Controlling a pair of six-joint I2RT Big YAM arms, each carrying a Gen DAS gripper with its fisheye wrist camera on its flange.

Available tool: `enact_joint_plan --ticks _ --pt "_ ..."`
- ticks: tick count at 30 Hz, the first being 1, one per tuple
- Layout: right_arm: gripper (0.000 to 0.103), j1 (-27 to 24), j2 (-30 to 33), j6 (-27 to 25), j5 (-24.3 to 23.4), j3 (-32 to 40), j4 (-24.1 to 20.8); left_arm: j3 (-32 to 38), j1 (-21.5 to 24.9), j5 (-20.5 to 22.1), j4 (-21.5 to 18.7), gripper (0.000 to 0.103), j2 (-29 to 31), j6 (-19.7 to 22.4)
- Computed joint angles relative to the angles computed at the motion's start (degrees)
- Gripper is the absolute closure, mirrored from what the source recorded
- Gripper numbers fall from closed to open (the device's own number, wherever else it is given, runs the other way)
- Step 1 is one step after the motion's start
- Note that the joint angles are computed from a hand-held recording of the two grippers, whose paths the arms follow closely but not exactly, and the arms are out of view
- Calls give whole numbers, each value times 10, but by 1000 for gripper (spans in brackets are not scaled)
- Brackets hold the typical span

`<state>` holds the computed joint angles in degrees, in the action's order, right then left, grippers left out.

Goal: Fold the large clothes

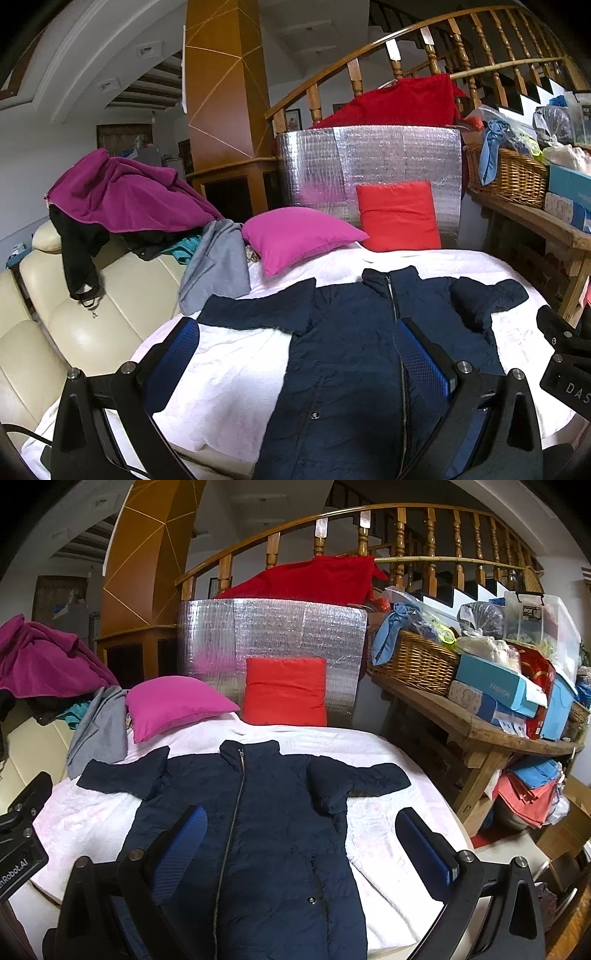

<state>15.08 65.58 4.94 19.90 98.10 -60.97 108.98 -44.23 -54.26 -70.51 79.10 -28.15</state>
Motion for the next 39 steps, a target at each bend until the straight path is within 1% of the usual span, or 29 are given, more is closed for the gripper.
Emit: enact_joint_plan --ticks 2,4,6,7,8,9,11,14,15,17,18,19,21,22,23,24,25,26,28,30,33,35,36,37,38,39 --pt "0 -10 6 -1 -11 -1 5 7 17 32 9 0 12 6" --pt "0 -27 16 -4 -34 -2 13 14 36 61 14 0 27 8" --pt "0 -55 28 -6 -71 -2 26 35 63 100 4 0 59 7" --pt "0 -74 34 -5 -100 -3 37 48 76 120 -3 0 78 6" --pt "0 -91 42 -4 -129 -4 44 67 94 152 -16 0 104 1" --pt "0 -115 55 0 -169 1 49 83 107 174 -28 0 125 -5" --pt "0 -158 86 15 -238 16 53 104 127 192 -39 0 163 -17" --pt "0 -221 146 70 -348 45 59 133 143 192 -39 0 213 -22" --pt "0 -243 171 99 -389 56 63 138 147 197 -36 0 223 -24" --pt "0 -274 213 155 -453 70 79 154 157 216 -32 0 248 -31" --pt "0 -288 236 193 -485 76 94 160 160 222 -29 0 256 -32" --pt "0 -301 254 230 -513 74 118 163 163 224 -20 0 266 -28" --pt "0 -323 292 314 -557 69 180 163 165 217 -2 0 277 -13" --pt "0 -330 308 346 -566 69 205 157 166 212 11 0 279 -3" --pt "0 -339 328 381 -577 71 228 137 167 197 40 0 276 14" --pt "1 -344 344 408 -584 80 240 132 167 189 47 0 278 25" --pt "1 -349 358 434 -585 81 257 142 168 184 35 0 290 36" --pt "4 -354 373 462 -586 88 268 160 171 192 21 0 302 46" --pt "7 -363 410 506 -592 114 281 162 175 196 34 0 308 67" --pt "14 -365 442 522 -591 147 271 163 176 183 46 0 314 84" --pt "18 -363 486 529 -583 204 231 174 180 186 45 0 328 101" --pt "20 -358 520 521 -569 255 187 181 182 187 47 0 339 111" --pt "22 -355 535 521 -565 277 172 187 181 186 45 0 345 117" --pt "25 -355 543 521 -563 286 167 194 180 184 42 0 351 125" --pt "35 -353 554 520 -563 299 159 198 179 182 42 0 354 129" --pt "51 -351 564 518 -565 314 150 202 178 183 44 0 358 134"
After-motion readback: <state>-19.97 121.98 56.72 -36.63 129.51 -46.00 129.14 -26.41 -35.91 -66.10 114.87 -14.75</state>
